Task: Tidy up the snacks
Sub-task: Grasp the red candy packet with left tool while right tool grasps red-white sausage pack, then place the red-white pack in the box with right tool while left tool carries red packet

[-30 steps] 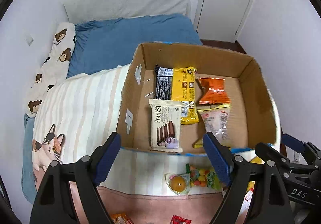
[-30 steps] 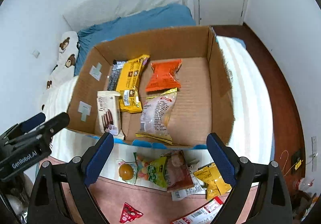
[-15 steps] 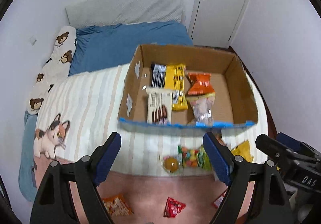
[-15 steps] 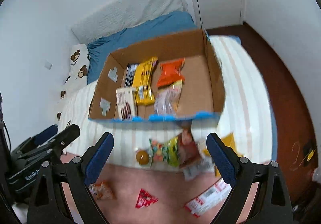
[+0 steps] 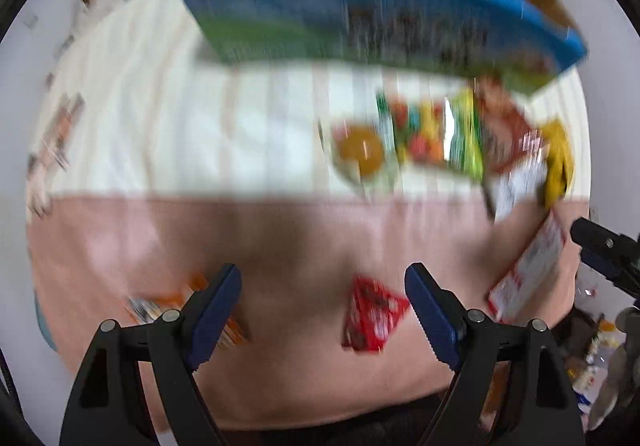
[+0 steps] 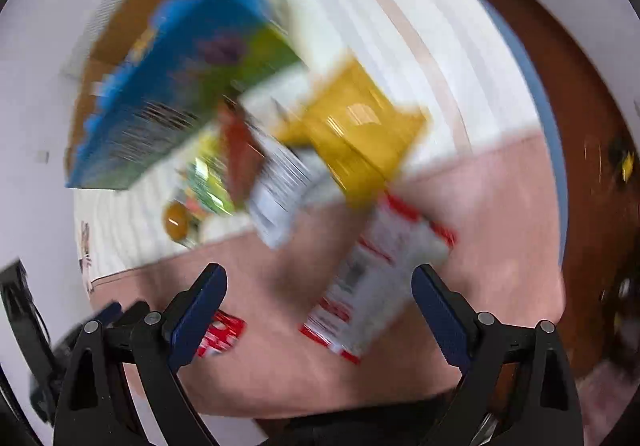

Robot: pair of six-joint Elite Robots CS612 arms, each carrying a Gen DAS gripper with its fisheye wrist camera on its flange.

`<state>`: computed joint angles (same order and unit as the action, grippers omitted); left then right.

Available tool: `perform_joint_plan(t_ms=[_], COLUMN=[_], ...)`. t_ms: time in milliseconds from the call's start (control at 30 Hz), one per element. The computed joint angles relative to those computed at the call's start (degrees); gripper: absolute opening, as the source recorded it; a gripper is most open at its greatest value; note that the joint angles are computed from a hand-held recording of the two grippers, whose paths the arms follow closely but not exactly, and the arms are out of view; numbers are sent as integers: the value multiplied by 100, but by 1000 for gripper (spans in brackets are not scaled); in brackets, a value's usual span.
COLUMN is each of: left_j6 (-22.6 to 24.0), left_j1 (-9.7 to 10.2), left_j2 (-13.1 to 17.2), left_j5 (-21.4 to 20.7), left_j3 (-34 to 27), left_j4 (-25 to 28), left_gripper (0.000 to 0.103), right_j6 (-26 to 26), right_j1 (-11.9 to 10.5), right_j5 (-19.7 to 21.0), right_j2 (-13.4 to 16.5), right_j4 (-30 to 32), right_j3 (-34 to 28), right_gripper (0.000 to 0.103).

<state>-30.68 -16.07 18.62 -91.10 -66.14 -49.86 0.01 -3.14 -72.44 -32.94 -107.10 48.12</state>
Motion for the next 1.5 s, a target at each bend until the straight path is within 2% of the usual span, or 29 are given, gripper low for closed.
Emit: perform_joint_plan(t_ms=[167,200,267,333,400,433,500,533,600,633,667,700,733,767,833,967,1233,1367,1500], left_j6=[42,32,19,-7,-15,-18,9,14,9,-17,-42,-61,-76,-85,-133,-293,-379,-329,-173], left_j1=[-46,-49,-55,-55,-39,-40,-43,-51,-48,-54,-64,-71,-68,-73,-70,-79,-83,-58,52], left_j2=[181,200,229,241,257,267,287,293,323,343,362,370,377,374,362,379,281,94,-277], left_j5=[-550,-647,-801,-933,-1167,-1238,-1322,-1339,-1383,-1357,-1314,-1274,-1249,-1196,-1176,-1047,-1004,-1008,-955], left_j3=[-107,-89,-31,41,94,107,115,127,108,84,59,43,17,9,2,-145,-402,-393,38], left_j4=[358,380,372,369,367,378,400,431,433,419,406,394,368,381,353,314,6,-358,-995], left_gripper=[84,84,84,84,83,83,83,83,82,75,64,58,46,43,40,37,37,37,37], right_j6=[523,652,701,409,-220,-730,-1506,-1709,-1882,-1840,-1766,-1626,-1423,-1255,-1061,-1121,-1311,-1483,-1696], right_j1=[-78,-82,-37,33,104,157,245,265,301,308,303,285,269,252,238,246,210,190,174], right_j5=[122,112,-104,-395,-525,-612,-760,-758,-828,-830,-807,-753,-689,-626,-603,-662,-175,175,641], right_j2=[82,127,144,115,59,30,-17,-16,3,12,25,51,78,83,51,-72,-332,-424,-390], right_j4=[157,171,15,-190,-298,-272,-170,-71,74,55,62,100,107,67,-107,-432,-515,-508,-350], right_j3=[237,250,303,386,466,482,505,483,428,427,419,392,368,384,487,744,914,765,214], right_gripper=[94,91,79,66,60,58,58,58,59,60,61,61,61,61,57,46,41,40,40])
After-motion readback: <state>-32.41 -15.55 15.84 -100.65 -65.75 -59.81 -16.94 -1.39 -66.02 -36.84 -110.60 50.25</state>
